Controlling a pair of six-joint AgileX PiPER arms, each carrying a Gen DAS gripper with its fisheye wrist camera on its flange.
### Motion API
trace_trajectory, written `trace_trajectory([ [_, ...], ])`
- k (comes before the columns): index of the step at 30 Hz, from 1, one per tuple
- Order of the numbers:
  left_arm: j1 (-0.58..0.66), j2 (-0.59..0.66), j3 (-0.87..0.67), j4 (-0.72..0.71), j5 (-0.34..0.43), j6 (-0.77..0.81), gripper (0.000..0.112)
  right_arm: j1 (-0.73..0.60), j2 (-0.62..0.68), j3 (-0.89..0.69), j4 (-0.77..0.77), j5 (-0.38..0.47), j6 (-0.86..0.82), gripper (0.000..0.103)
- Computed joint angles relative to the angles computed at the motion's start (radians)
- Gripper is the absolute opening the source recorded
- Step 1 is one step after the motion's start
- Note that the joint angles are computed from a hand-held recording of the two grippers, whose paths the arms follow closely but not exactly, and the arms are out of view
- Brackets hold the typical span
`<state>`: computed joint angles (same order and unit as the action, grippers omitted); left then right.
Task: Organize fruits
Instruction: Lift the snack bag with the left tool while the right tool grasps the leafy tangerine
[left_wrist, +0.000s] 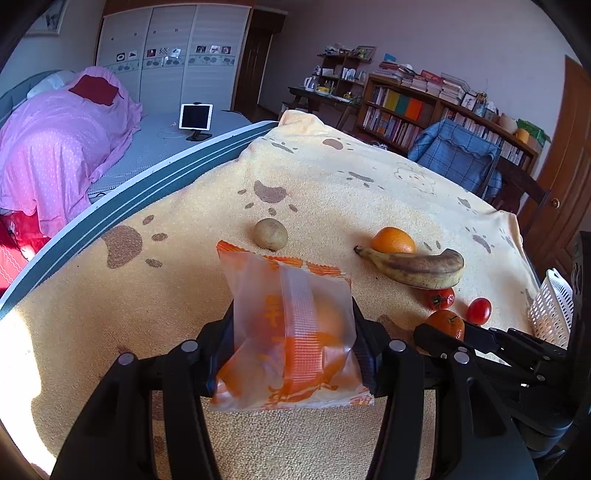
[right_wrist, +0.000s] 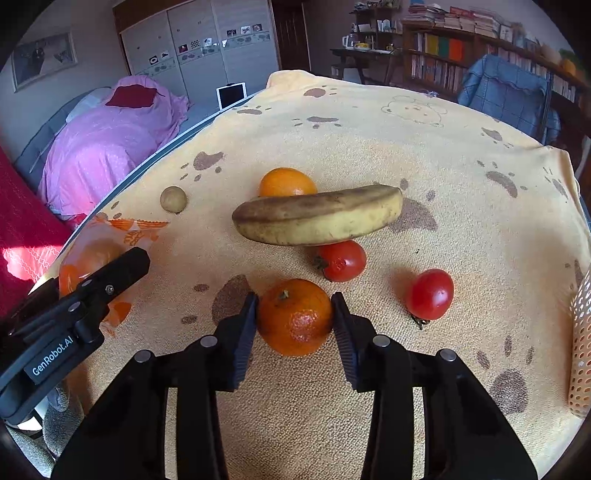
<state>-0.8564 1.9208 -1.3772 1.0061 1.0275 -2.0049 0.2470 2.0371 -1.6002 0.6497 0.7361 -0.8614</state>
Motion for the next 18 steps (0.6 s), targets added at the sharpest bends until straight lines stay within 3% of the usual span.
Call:
trace_trajectory([
  [7,0.003,0.006,-0.006,-0.002,-0.010,0.014,0.054,-0.036,-0.042,0.045,0.107,-0.004,-0.076,0.041],
  [18,0.001,0.016,-0.019,-0.003,-0.008,0.029,0.054,-0.061,-0.106,0.128,0.215,-0.087,-0.165,0.041],
])
